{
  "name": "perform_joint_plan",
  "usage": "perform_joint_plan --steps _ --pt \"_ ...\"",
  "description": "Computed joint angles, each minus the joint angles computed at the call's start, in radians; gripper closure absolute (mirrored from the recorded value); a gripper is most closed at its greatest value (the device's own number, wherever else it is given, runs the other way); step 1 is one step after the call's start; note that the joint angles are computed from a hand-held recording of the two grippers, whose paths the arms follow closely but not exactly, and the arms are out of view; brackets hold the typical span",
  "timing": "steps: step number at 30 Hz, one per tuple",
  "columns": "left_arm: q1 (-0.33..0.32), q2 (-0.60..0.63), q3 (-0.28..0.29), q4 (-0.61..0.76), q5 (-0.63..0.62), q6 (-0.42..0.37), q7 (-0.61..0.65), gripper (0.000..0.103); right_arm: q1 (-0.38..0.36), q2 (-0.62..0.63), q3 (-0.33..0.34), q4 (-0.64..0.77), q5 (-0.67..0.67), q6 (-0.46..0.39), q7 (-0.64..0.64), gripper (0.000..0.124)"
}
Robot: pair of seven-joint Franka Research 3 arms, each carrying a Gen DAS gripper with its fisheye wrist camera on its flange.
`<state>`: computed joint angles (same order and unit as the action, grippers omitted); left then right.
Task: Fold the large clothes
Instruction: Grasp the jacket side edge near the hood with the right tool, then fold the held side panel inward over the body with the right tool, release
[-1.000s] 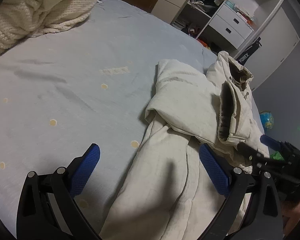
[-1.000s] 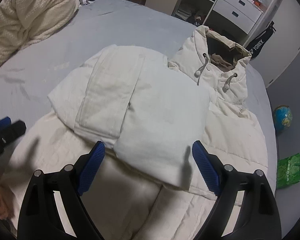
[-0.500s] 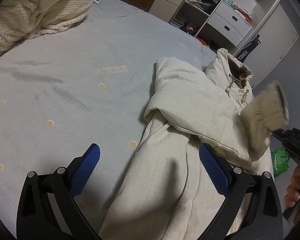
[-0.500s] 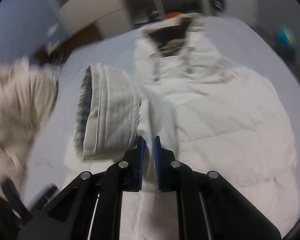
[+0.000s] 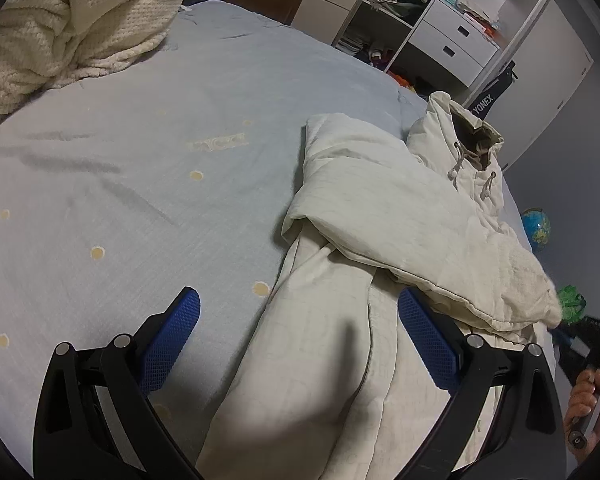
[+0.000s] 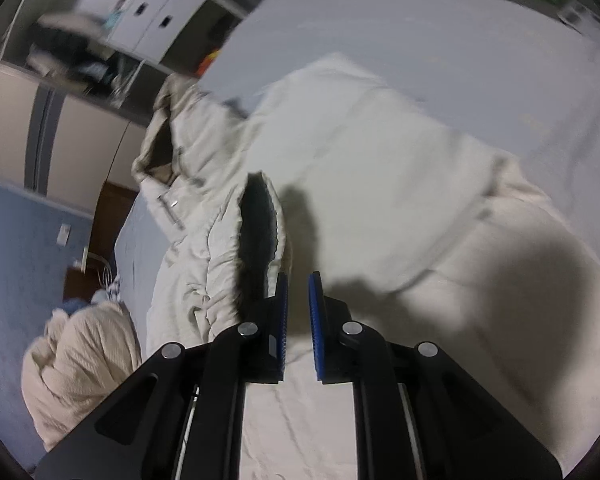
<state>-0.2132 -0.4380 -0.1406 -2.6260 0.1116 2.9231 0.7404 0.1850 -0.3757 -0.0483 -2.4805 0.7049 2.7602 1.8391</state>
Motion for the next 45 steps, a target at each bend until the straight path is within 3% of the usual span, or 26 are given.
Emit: perform_joint_plan --steps 5,10,14,18,19,20,21,23,32,37,40,42,44,45 --pt "0.001 -0.001 -0.005 0.001 0.011 0.014 0.004 0.007 0.0 -0.029 -0.024 -0.054 0.038 0.044 -0.01 0.085" --pt "-0.01 0.009 -0.005 0.008 0.03 0.053 0.03 0.007 0.078 -0.035 -0.095 -0.047 0.176 0.064 -0.184 0.076" --pt "-0.026 0.025 0.002 0.018 0.026 0.058 0.053 0.007 0.118 0.011 -0.134 0.02 0.302 -0.015 -0.346 0.074" --pt "-0.022 0.033 -0.002 0.023 0.021 0.046 0.053 0.007 0.084 0.085 -0.105 0.094 0.29 -0.128 -0.382 0.074" --pt "-0.02 0.033 -0.004 0.022 0.022 0.046 0.052 0.007 0.077 0.099 -0.096 0.109 0.292 -0.146 -0.398 0.075" --pt "-0.02 0.034 -0.004 0.023 0.021 0.045 0.052 0.007 0.06 0.108 -0.076 0.118 0.262 -0.149 -0.384 0.092" --pt "-0.02 0.035 -0.005 0.024 0.021 0.045 0.053 0.007 0.043 0.113 -0.048 0.125 0.218 -0.129 -0.38 0.101" --pt "-0.021 0.034 -0.004 0.023 0.02 0.044 0.056 0.007 0.028 0.108 -0.028 0.127 0.204 -0.103 -0.402 0.111" --pt "-0.02 0.036 -0.005 0.024 0.02 0.044 0.064 0.007 -0.02 0.06 -0.005 0.117 0.08 0.005 -0.357 0.114" --pt "-0.021 0.042 -0.007 0.028 0.023 0.041 0.071 0.007 -0.078 0.084 0.036 0.084 -0.124 -0.051 -0.21 0.113" --pt "-0.024 0.042 -0.004 0.028 0.022 0.046 0.077 0.007 -0.057 0.083 0.015 0.061 -0.104 -0.044 -0.207 0.107" --pt "-0.021 0.045 -0.009 0.033 0.028 0.046 0.081 0.007 -0.068 0.08 0.018 0.059 -0.134 -0.057 -0.179 0.096" --pt "-0.017 0.048 -0.017 0.038 0.039 0.047 0.085 0.007 -0.06 0.074 0.001 0.062 -0.129 -0.072 -0.203 0.075" --pt "-0.011 0.05 -0.025 0.043 0.05 0.046 0.086 0.007 -0.061 0.064 -0.002 0.059 -0.131 -0.069 -0.215 0.072"
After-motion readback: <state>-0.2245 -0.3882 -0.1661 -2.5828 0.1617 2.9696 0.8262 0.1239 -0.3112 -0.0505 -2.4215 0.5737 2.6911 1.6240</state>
